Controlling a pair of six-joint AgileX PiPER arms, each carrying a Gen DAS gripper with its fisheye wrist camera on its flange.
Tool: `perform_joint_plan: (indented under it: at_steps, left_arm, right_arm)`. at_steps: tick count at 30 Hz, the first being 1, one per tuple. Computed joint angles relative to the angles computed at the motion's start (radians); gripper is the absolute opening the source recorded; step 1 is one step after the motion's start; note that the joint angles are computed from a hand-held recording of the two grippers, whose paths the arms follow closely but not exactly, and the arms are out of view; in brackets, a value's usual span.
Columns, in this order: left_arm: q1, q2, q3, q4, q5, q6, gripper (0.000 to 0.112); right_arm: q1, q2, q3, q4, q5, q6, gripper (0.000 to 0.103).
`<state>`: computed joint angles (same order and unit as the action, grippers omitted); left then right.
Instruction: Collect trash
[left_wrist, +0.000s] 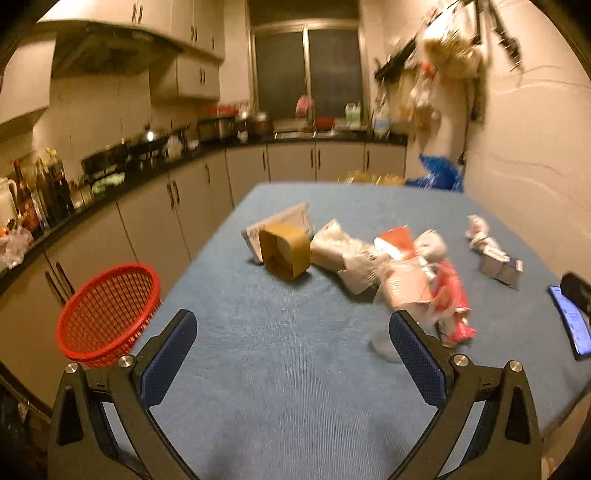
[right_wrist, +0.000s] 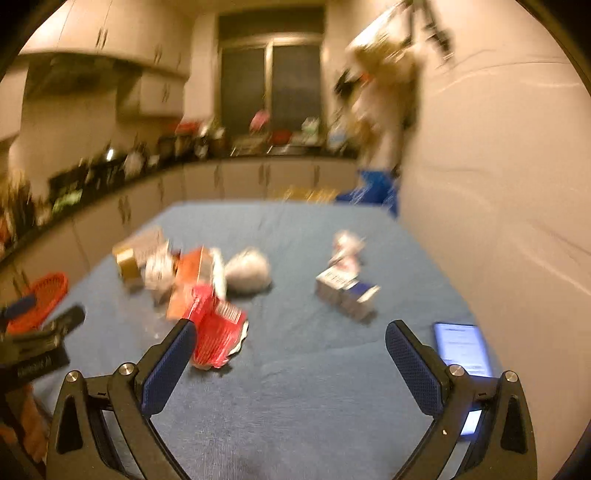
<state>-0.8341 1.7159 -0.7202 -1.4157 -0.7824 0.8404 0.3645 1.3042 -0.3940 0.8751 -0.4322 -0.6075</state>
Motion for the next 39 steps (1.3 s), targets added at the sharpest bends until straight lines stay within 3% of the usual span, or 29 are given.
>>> perform_joint_plan:
  at_steps: [2,6,9,13,21,39]
  left_arm:
    - [-0.063,-0.042,0.057,-0.001,-0.068,-0.029,0.103]
    - [-0.15,-0.104,0.14,-0.004,-0.141,-0.101,0.103]
    - [-0.167,-0.133,0.163,0.0,-0.141,-0.121,0.103]
    - [-0.16,-0.131,0.168,0.014,-0.12,-0.129,0.103]
    - [-0.138,-0.088,0.142,0.001,-0.087,-0.11,0.103]
    - [-0.131,-0.065,0.132,0.005,-0.081,-0.115,0.103]
  right_arm:
    - [-0.043,-0.062,0.025,-0.108,0.102,0.107,0.103]
    - [0.014,-0.126,0.073,-0.054,0.089,0.096,0.099]
    - [0.086,-0.121,0.074,0.046,0.074,0.012,0.094]
    - [0.07,-0.106,0.067,-0.057,0.116,0.112,0.092]
    - [0.119,-0.049,0.066,-0.028,0.051,0.13,0.092]
    - [0.111,-0.021,0.062,-0.102,0.056,0.198,0.092]
